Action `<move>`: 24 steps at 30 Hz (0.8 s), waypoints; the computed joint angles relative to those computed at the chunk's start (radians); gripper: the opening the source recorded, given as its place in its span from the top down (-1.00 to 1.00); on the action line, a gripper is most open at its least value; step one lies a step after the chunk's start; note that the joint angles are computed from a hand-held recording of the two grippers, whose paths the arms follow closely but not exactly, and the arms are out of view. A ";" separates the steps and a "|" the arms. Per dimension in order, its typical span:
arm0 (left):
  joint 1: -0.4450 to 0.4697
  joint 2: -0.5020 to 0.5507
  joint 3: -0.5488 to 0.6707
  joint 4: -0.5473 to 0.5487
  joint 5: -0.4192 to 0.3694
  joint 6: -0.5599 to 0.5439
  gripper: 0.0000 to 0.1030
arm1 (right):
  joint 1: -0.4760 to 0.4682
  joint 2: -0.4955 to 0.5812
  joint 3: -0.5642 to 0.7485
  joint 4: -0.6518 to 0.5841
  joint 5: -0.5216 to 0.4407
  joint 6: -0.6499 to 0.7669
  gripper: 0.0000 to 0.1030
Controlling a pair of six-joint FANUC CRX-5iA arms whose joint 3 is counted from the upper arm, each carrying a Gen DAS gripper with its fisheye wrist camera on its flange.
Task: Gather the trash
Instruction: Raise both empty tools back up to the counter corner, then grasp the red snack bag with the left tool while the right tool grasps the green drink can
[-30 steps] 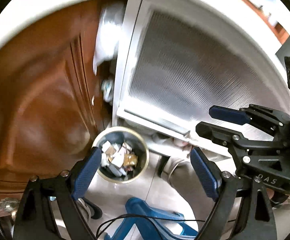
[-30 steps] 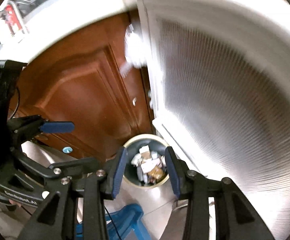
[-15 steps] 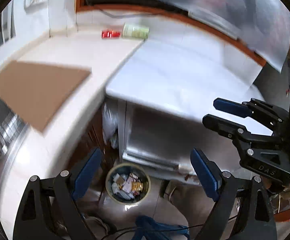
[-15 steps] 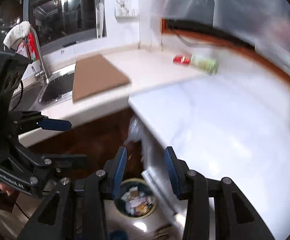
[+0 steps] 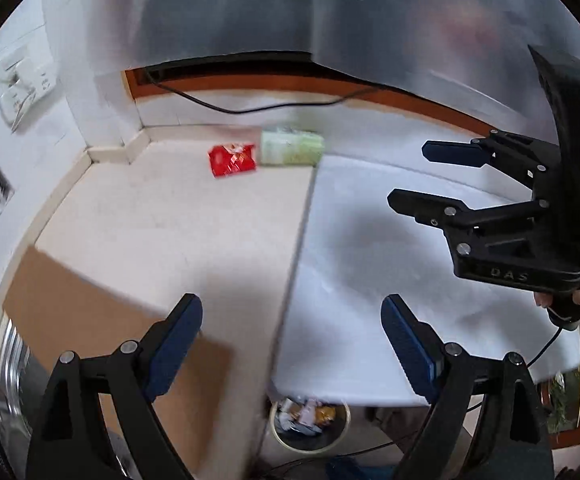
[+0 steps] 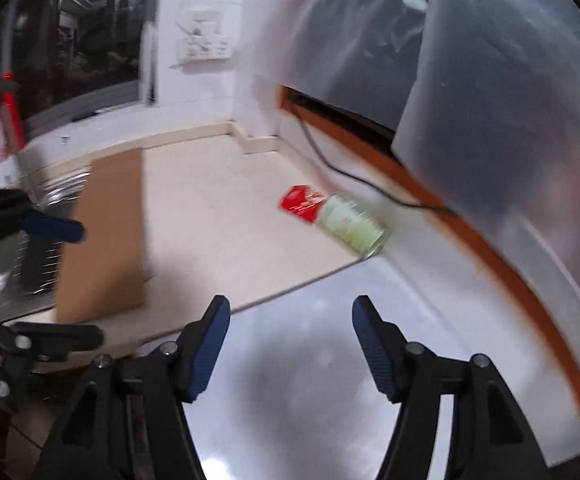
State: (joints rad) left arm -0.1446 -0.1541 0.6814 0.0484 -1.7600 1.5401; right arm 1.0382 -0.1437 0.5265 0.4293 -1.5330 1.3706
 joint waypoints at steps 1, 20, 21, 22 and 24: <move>0.021 0.030 0.021 0.015 0.006 -0.015 -0.74 | -0.056 0.048 0.039 -0.026 0.013 0.043 -0.24; 0.100 0.385 0.130 0.006 0.165 -0.231 -0.74 | -0.288 0.427 0.211 -0.062 0.148 0.383 -0.24; 0.095 0.396 0.142 -0.006 0.162 -0.233 -0.74 | -0.285 0.427 0.200 -0.054 0.156 0.401 -0.24; 0.093 0.403 0.144 -0.015 0.167 -0.233 -0.74 | -0.277 0.424 0.170 -0.027 0.171 0.412 -0.24; 0.097 0.405 0.136 -0.010 0.178 -0.229 -0.74 | -0.264 0.400 0.094 0.030 0.233 0.405 -0.25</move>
State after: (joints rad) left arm -0.0481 0.2512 0.8170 0.0383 -1.5824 1.3107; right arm 0.7740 0.2568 0.6206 0.4592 -1.3005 1.7760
